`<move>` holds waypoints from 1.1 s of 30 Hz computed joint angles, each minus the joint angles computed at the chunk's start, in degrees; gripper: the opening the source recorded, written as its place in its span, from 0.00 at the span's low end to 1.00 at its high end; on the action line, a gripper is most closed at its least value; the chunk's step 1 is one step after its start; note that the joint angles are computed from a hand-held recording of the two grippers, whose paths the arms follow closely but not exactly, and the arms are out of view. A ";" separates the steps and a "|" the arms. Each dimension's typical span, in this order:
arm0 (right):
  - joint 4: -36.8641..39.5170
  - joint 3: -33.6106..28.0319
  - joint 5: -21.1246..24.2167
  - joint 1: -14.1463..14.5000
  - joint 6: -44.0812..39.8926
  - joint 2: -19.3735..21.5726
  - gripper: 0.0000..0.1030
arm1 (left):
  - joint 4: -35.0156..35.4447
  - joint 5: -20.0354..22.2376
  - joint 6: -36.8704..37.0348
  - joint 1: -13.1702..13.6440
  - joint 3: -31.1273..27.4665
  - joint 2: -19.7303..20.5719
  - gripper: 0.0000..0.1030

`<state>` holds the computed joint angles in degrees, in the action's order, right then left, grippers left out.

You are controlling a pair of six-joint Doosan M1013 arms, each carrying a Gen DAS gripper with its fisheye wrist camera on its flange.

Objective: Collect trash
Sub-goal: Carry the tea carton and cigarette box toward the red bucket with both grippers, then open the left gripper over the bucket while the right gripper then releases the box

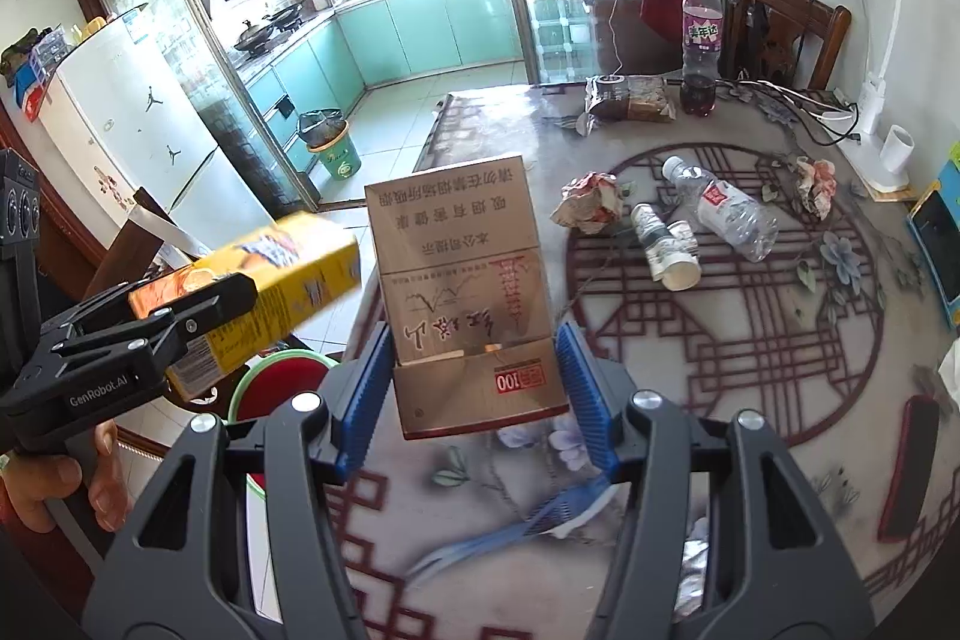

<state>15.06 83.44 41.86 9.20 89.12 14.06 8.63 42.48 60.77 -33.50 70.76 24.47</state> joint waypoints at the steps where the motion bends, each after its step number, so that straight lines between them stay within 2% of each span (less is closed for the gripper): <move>1: -0.60 0.02 -0.06 0.34 0.95 -0.05 0.53 | -0.50 -0.28 0.53 0.24 0.41 -0.23 0.56; 3: -1.85 -0.02 -0.10 1.03 2.65 -0.08 0.53 | -1.49 -0.80 1.51 0.70 1.23 -0.71 0.56; 8: -4.08 -0.39 -0.05 2.56 5.25 0.04 0.53 | -2.98 -2.08 2.80 1.82 3.21 -1.80 0.43; 9: -4.24 -0.44 -0.05 2.81 5.39 0.08 0.53 | -3.30 -2.32 3.15 2.02 3.60 -1.97 0.34; 10: -4.33 -0.52 0.01 3.08 5.41 0.19 0.53 | -3.33 -2.28 3.40 2.23 3.87 -2.01 0.30; 15: -3.43 -0.99 0.86 4.17 4.71 0.86 0.53 | -1.20 -0.87 -0.05 3.92 5.91 -2.23 0.29; 17: -2.95 -1.22 1.62 4.65 4.00 1.33 0.53 | -1.19 -0.10 -2.14 5.03 7.30 -2.39 0.18; 19: -2.03 -1.49 2.76 5.13 3.13 1.91 0.53 | 0.68 -0.38 -4.20 5.66 9.27 -2.66 0.20; 20: -1.55 -1.53 3.15 5.36 2.57 2.11 0.53 | 1.85 -0.56 -5.55 5.90 11.01 -2.81 0.26; 21: -1.23 -1.47 3.30 5.57 2.16 2.20 0.53 | 0.85 -0.83 -5.88 6.20 12.60 -2.92 0.54; 22: -0.68 -1.35 3.40 5.76 1.68 2.27 0.53 | -3.15 -2.42 -4.93 6.80 15.23 -3.27 0.68; 23: -0.09 -1.23 3.40 5.87 1.28 2.29 0.53 | -8.71 -3.92 -2.42 7.28 17.83 -3.53 0.64; 24: 0.43 -1.16 3.39 5.96 0.86 2.37 0.53 | -11.27 -2.41 -0.94 7.18 18.89 -3.17 0.54; 25: 0.35 -1.24 3.46 6.12 0.77 2.52 0.53 | -11.57 0.62 0.01 6.59 19.23 -2.34 0.45; 26: 0.20 -1.44 3.57 6.23 0.79 2.69 0.53 | -10.49 2.20 -0.04 5.77 19.68 -1.80 0.42; 29: 0.32 -1.95 3.26 6.52 0.79 3.12 0.53 | -11.83 1.50 1.56 4.89 20.25 -1.71 0.41; 33: -0.04 -2.85 3.47 7.25 0.43 3.73 0.53 | -7.87 -0.23 1.54 4.74 18.49 -2.24 0.43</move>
